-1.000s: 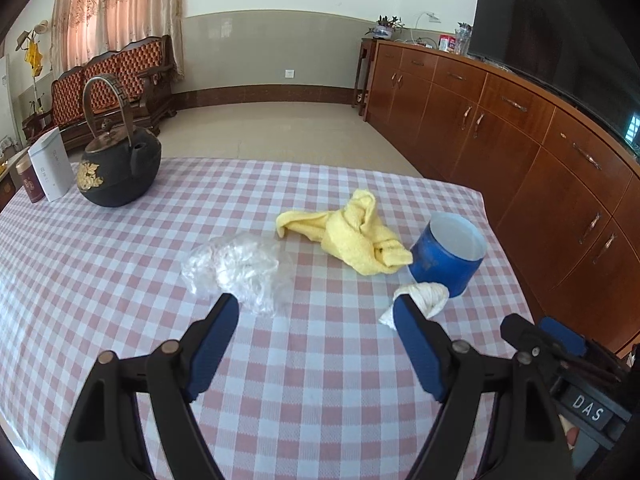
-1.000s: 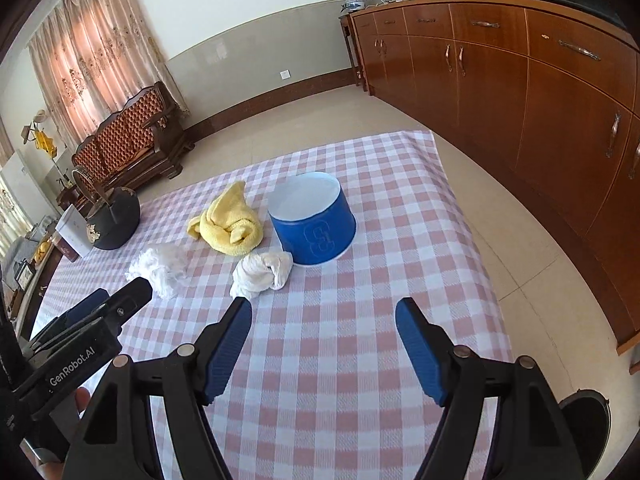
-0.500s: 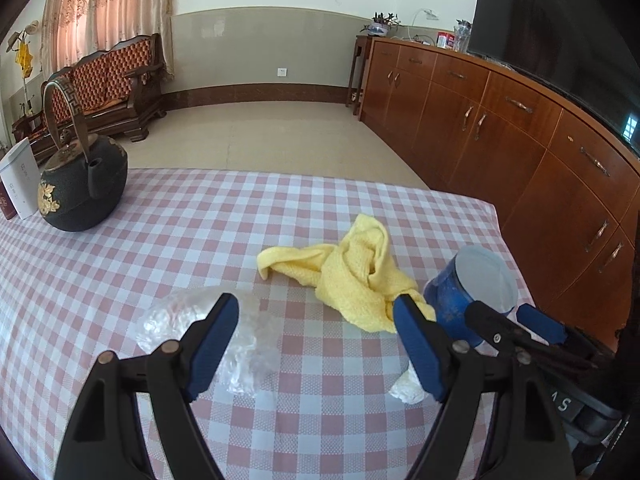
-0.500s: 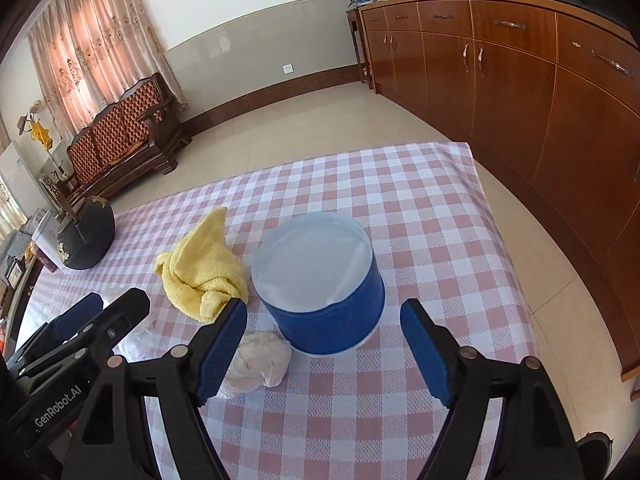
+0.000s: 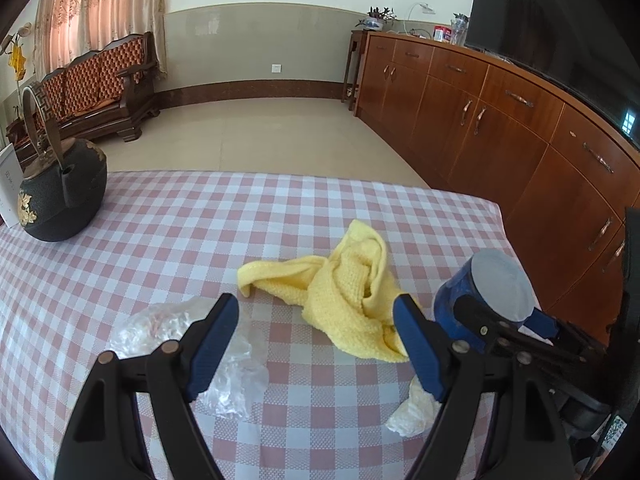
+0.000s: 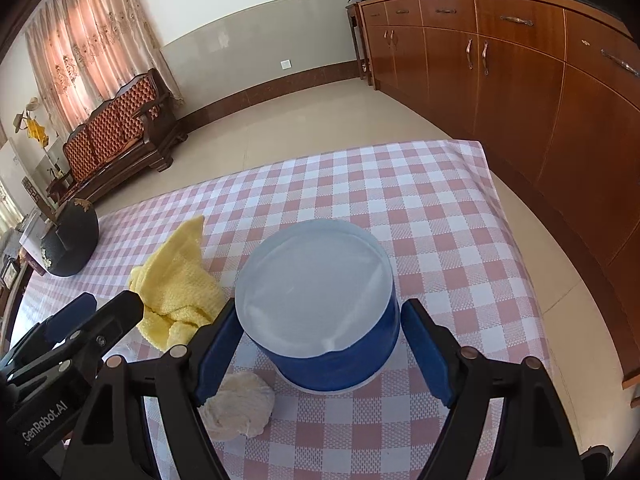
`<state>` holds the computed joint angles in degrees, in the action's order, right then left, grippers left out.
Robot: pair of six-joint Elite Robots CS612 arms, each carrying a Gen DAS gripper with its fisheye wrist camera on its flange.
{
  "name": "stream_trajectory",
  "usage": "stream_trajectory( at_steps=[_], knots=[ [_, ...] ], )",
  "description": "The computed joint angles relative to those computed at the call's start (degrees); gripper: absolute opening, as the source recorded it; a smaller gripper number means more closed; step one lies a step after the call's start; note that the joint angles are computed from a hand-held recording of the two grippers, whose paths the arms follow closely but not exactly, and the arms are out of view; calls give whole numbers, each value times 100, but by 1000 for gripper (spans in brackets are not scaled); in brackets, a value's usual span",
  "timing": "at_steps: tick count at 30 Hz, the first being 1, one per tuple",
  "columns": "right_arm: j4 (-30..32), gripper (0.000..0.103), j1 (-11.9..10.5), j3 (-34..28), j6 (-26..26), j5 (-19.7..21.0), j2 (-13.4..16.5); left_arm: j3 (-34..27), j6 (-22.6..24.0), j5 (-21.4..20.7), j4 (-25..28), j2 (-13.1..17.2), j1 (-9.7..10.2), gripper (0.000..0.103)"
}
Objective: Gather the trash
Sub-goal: 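Grasp the yellow cloth with the left tool while the right tool grasps the blue tin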
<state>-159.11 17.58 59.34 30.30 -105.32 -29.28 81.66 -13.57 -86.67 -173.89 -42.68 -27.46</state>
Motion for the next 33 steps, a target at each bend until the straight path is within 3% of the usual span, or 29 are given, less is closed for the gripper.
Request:
stream_trajectory(
  at_steps=[19, 24, 25, 33],
  knots=[
    [-375, 79, -113, 337, -9, -13, -136, -164, 58, -77, 392, 82, -47, 81],
    [-598, 78, -98, 554, 11, -38, -255, 88, -10, -182, 15, -40, -41, 82],
    [-616, 78, -99, 591, 18, -29, -277, 81, 1, -137, 23, -43, -58, 87],
    [-821, 77, -119, 785, 105, 1, -387, -288, -35, 123, 508, 145, -119, 91]
  ],
)
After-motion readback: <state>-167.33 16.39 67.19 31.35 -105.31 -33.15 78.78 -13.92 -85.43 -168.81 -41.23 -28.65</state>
